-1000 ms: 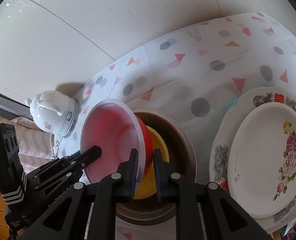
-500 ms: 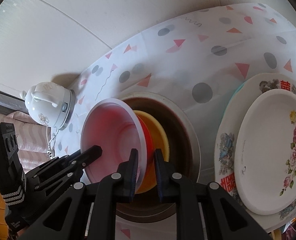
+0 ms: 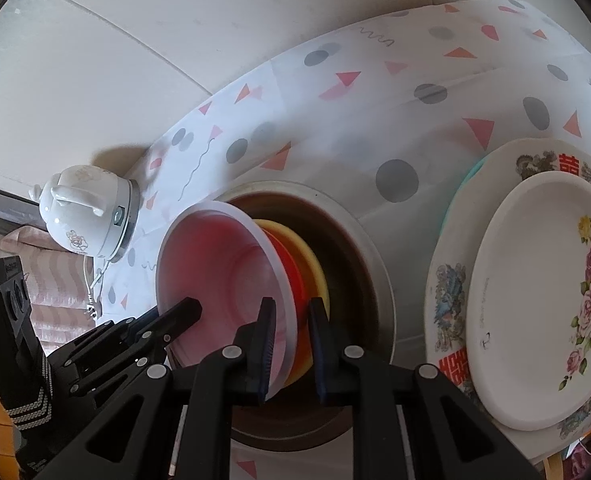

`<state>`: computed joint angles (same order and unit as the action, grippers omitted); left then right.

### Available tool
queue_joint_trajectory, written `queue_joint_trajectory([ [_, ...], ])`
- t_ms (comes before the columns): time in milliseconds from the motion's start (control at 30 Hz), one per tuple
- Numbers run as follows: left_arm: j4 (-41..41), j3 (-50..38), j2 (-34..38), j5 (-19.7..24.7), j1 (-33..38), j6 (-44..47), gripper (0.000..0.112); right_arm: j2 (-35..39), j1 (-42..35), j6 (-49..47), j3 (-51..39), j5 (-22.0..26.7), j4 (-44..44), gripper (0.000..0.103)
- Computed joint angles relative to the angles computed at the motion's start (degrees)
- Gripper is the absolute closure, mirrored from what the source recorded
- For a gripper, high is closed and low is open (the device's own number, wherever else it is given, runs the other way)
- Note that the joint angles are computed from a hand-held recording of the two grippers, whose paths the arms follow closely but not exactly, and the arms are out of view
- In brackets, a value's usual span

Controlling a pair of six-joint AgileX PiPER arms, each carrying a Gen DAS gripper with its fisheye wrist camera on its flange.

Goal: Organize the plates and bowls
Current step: 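Lower the red bowl into the yellow bowl and open the right gripper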

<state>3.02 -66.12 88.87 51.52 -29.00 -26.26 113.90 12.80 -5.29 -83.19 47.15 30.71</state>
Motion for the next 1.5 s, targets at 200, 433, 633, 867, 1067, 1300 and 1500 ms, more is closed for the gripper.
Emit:
queue_joint_trajectory([
  [200,1.7,0.4,0.0,0.4,-0.9,-1.7,0.101,-0.3,0.4,0.0,0.0,0.3,-1.1,0.085],
  [433,3.8,0.2,0.4,0.3,-2.4,-3.1,0.101,-1.0,0.6,0.6,0.4,-0.1,-3.0,0.085],
  [633,5.5,-0.3,1.0,0.4,-3.9,-4.3,0.101,-1.2,0.4,1.5,0.2,0.0,-3.8,0.085],
  [867,2.0,-0.1,0.9,0.5,-2.2,-3.3,0.099,-1.5,0.4,1.8,0.5,-0.3,-4.2,0.085],
  [1067,2.7,0.0,0.4,0.6,-2.7,-3.9,0.099,-1.6,0.6,2.2,0.2,-0.5,-5.9,0.084],
  [1300,2.6,0.3,0.0,0.8,-2.0,-3.8,0.099,-1.4,1.3,2.8,0.3,-0.5,-6.6,0.084],
  [1500,2.7,0.6,-0.4,0.8,-1.8,-3.8,0.097,-1.7,1.4,2.3,0.2,-0.6,-6.9,0.084],
])
